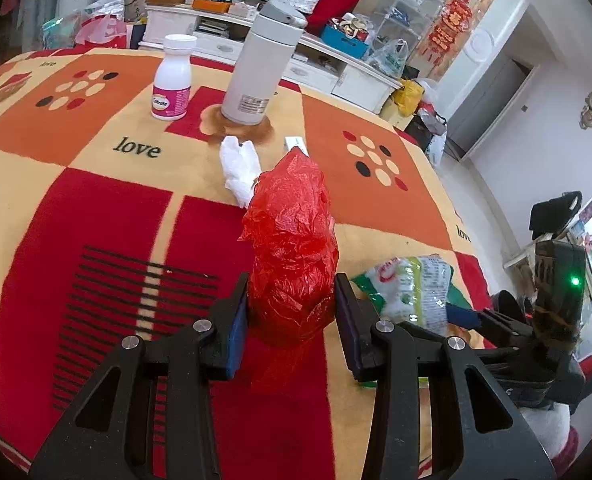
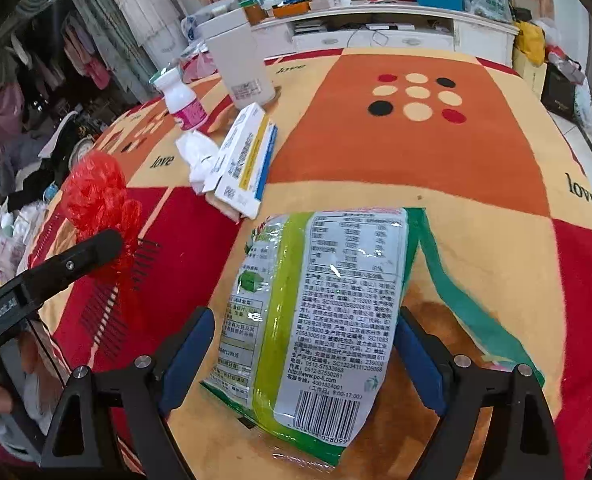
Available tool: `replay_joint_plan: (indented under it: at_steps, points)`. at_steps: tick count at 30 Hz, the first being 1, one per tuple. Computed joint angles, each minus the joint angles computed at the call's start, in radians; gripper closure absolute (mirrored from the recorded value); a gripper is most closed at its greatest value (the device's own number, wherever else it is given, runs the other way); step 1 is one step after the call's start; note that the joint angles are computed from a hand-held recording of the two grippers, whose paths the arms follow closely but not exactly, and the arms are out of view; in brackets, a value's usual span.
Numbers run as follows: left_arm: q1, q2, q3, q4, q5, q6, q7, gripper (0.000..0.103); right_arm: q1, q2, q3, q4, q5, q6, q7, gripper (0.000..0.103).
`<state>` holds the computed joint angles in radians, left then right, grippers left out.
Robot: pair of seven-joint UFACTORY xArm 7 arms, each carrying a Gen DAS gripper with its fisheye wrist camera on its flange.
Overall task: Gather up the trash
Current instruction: 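Grasp the red plastic bag with the left gripper while the right grasps the green snack bag, then carry the red bag and green snack bag over to the black bin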
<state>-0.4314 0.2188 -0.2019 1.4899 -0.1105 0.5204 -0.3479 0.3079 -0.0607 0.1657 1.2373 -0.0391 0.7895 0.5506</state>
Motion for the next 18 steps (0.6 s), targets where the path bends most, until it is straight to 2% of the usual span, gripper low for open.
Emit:
replay_joint_plan:
  at_steps: [6,11,15,18]
  points:
    - [-0.007,-0.001,-0.004,-0.008,0.003,0.007,0.006,0.065,0.005,-0.005,0.003,-0.009,-0.005,-0.008,0.019,0.015]
    - [-0.013,-0.003,-0.001,-0.015,0.016,-0.001,-0.002,0.065,-0.004,-0.053,0.009,-0.019,-0.074,0.036,0.062,0.013]
    - [-0.011,-0.001,0.001,-0.018,0.016,-0.007,-0.011,0.065,-0.007,-0.083,0.006,-0.037,-0.019,0.01,0.065,0.009]
    - [-0.01,-0.004,0.0,-0.023,0.016,-0.009,-0.014,0.065,-0.004,-0.044,0.019,-0.01,-0.026,0.013,0.086,0.008]
